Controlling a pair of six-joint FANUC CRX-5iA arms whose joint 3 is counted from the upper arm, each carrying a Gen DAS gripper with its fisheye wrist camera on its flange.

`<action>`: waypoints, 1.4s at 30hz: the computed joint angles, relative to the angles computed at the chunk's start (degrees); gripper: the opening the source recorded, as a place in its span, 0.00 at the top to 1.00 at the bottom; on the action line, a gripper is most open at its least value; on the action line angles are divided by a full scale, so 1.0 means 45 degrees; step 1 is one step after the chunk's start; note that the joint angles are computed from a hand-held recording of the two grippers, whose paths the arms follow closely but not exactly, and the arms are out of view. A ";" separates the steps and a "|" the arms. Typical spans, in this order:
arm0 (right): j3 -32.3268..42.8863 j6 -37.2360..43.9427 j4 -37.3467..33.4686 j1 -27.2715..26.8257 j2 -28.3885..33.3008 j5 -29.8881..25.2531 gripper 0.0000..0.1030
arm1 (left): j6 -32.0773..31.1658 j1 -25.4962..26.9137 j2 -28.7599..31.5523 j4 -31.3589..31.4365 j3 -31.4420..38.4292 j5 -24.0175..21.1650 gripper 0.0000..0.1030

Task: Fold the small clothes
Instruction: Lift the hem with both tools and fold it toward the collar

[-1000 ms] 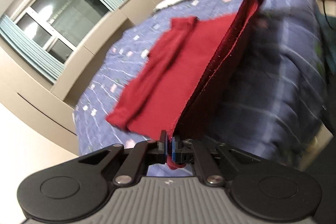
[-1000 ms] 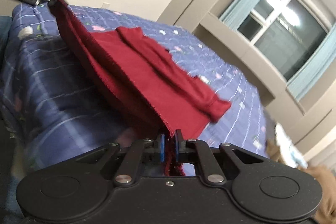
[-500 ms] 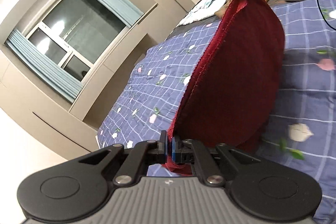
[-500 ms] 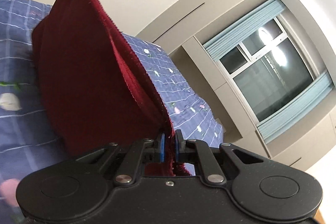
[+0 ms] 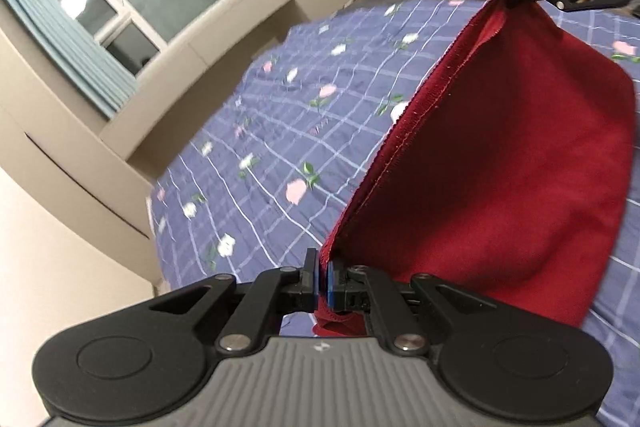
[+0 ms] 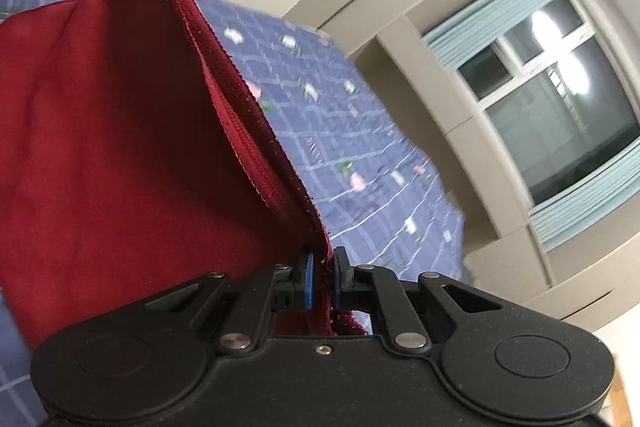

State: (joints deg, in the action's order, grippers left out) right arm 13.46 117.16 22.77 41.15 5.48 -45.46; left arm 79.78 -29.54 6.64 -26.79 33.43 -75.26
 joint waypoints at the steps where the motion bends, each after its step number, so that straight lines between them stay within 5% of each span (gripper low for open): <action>1: 0.0451 0.0122 -0.0242 -0.0099 0.0431 -0.0237 0.91 | -0.0029 0.0229 0.0148 0.0185 -0.0025 0.0024 0.97; 11: 0.2362 0.0067 -0.1015 -0.0377 0.2795 -0.1301 0.90 | 0.0732 0.1505 0.1376 0.1427 -0.0153 -0.0200 0.97; 27: 0.2630 -0.1044 -0.0738 -0.0368 0.3791 -0.1027 0.90 | 0.2521 0.2192 0.2283 0.2022 0.0218 -0.0470 0.97; 34: 0.2901 -0.1586 -0.0905 -0.0439 0.4104 -0.1219 0.90 | 0.4111 0.2963 0.2295 0.3403 -0.0271 -0.0178 0.96; 42: 0.3037 -0.1648 -0.0990 -0.0482 0.4179 -0.1264 0.87 | 0.4301 0.3011 0.2344 0.3450 -0.0094 -0.0431 0.93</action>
